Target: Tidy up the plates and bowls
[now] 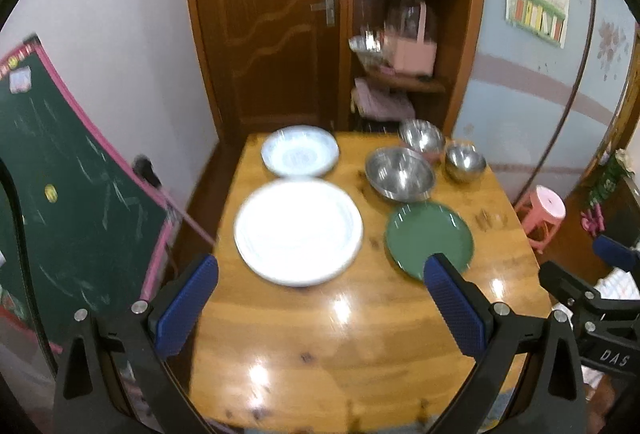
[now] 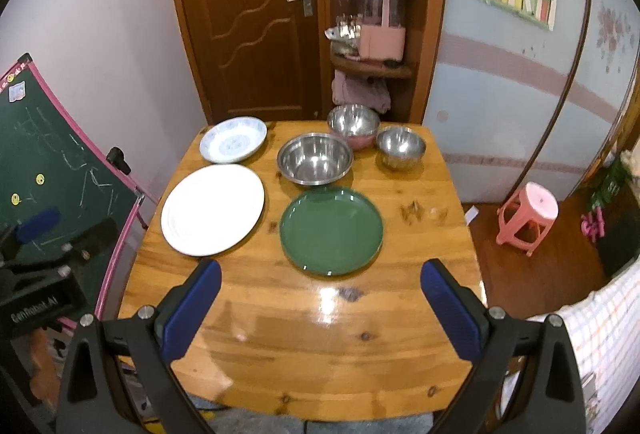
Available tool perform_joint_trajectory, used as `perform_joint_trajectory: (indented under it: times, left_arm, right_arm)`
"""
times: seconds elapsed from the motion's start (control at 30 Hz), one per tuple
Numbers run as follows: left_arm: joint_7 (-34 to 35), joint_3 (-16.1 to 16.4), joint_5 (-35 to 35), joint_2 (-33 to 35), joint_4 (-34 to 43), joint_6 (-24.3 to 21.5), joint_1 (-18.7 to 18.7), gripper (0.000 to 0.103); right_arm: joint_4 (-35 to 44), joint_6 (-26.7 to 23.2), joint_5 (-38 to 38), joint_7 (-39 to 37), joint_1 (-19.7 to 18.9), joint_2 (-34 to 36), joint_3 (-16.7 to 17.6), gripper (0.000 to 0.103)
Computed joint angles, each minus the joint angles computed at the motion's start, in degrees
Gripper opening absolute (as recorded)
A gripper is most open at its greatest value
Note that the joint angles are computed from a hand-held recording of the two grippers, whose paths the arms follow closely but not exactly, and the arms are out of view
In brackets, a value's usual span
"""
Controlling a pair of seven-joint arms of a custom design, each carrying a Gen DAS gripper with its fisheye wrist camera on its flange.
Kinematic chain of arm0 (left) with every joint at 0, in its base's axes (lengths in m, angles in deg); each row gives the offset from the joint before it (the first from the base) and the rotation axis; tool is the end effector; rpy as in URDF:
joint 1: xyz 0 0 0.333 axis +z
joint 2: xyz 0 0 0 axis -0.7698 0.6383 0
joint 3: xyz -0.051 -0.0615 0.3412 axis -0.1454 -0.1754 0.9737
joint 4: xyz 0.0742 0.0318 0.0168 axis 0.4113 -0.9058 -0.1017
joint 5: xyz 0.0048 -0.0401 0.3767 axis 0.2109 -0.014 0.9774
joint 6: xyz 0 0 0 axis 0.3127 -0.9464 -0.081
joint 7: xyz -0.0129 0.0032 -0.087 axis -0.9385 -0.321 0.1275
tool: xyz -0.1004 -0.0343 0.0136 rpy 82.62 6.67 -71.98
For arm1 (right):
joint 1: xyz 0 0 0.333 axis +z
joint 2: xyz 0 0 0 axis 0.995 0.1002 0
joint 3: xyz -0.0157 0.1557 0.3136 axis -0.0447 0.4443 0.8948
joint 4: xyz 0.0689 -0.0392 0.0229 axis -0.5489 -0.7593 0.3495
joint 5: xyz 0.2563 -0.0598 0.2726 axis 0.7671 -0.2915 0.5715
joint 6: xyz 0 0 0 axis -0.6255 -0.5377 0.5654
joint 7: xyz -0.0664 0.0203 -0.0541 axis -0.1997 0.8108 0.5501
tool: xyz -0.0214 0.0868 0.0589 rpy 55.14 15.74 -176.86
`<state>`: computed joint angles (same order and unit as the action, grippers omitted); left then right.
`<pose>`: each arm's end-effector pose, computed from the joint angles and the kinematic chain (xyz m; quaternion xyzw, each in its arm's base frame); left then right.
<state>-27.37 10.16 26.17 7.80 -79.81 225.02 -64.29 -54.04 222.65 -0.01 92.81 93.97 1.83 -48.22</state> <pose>0.4836 -0.2917 0.7038 -0.5831 0.7144 -0.2945 0.2507 0.4302 0.1028 0.6793 -0.6082 0.7104 -0.2649 0.2349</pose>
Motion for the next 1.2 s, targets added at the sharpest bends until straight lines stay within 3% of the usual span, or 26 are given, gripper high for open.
perform_joint_trajectory:
  times: [0.37, 0.5, 0.6, 0.67, 0.8, 1.07, 1.2]
  left_arm:
    - [7.97, 3.99, -1.02, 4.17, 6.30, 3.15, 3.26, 0.102]
    - [13.24, 5.78, -6.86, 6.73, 8.37, 3.70, 4.63, 0.102]
    - [18.85, 6.68, -16.16, 9.04, 8.94, 5.56, 5.96, 0.102]
    - [20.86, 7.06, -20.35, 11.55, 10.68, 4.05, 6.62, 0.102]
    - [21.12, 8.16, -20.14, 17.02, 14.56, 0.23, 6.53, 0.092]
    - [22.74, 9.06, -24.56, 28.90, 23.72, -7.72, 7.73, 0.088]
    - [23.71, 8.43, -28.43, 35.41, 30.29, -13.01, 9.24, 0.072]
  right_arm:
    - [10.26, 2.60, 2.55, -7.41, 0.83, 8.40, -1.64, 0.100]
    - [14.72, 3.40, 1.78, -8.51, 0.35, 12.68, -1.29, 0.100]
    - [18.34, 2.89, 5.06, -11.08, 0.84, 16.90, -2.07, 0.100]
    - [20.35, 2.35, 8.91, -13.79, 1.16, 19.62, -2.61, 0.099]
    - [24.14, -0.34, 15.85, -18.47, 0.85, 25.13, -2.81, 0.085]
    - [31.21, -5.09, 26.01, -24.31, -1.60, 36.27, -1.41, 0.084]
    - [36.04, -8.58, 32.45, -26.84, -3.81, 41.95, 0.20, 0.083]
